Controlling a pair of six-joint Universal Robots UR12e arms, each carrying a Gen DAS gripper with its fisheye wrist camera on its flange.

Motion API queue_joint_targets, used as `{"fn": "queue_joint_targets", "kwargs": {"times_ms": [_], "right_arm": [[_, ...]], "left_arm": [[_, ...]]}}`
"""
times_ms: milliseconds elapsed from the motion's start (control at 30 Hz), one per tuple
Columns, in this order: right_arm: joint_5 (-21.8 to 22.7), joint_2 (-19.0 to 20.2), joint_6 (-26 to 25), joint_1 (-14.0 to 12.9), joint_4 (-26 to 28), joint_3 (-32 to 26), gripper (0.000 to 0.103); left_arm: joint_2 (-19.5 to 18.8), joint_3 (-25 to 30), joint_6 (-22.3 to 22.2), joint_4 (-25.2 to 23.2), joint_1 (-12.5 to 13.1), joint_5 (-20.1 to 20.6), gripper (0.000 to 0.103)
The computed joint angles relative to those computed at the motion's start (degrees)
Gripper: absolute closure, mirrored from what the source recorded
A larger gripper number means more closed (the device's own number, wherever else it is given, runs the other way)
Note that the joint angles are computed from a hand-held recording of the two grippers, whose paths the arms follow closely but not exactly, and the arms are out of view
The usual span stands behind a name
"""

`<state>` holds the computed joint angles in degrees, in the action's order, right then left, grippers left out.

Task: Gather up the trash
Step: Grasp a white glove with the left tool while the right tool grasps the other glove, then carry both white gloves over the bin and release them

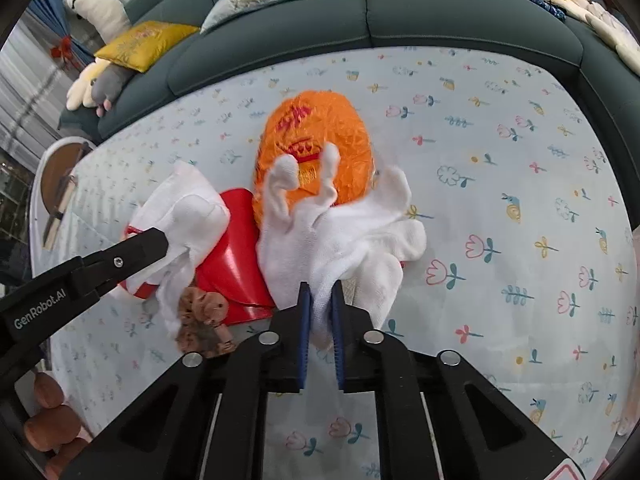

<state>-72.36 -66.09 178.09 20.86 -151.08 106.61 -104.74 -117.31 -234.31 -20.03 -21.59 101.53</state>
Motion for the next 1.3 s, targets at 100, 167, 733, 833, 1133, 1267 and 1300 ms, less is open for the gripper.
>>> {"fn": "queue_joint_targets", "kwargs": {"times_ms": [100, 167, 733, 833, 1133, 1267, 1300], "right_arm": [[0.53, -1.25, 0.08, -0.45, -1.84, 0.89, 0.096], [1.16, -2.25, 0.44, -0.89, -3.20, 1.48, 0.096], [4.28, -11.81, 4.59, -7.61, -13.73, 6.65, 0.096], [4.65, -13.37, 5.20, -9.17, -15.28, 7.83, 0.096], [5.81, -17.47, 7.29, -14.75, -19.33, 11.49, 0.096], [6.17, -19.25, 7.90, -17.78, -20.63, 13.26, 0.096], [6.21, -19.55, 8.04, -18.43, -20.84, 13.57, 0.096]], "left_arm": [[0.47, 0.57, 0.06, -0.13, -0.72, 0.97, 0.090], [0.75, 1.06, 0.27, -0.30, -1.26, 1.67, 0.090], [0.03, 10.54, 6.30, -1.53, -8.25, 8.10, 0.090], [-0.76, 12.59, 7.95, -1.94, -9.59, 9.01, 0.090], [-4.37, 19.73, 13.99, -2.97, -13.61, 10.35, 0.090], [-6.27, 22.81, 16.65, -3.39, -15.10, 10.36, 0.090], [-6.88, 23.77, 17.40, -3.57, -15.52, 10.27, 0.090]]}}
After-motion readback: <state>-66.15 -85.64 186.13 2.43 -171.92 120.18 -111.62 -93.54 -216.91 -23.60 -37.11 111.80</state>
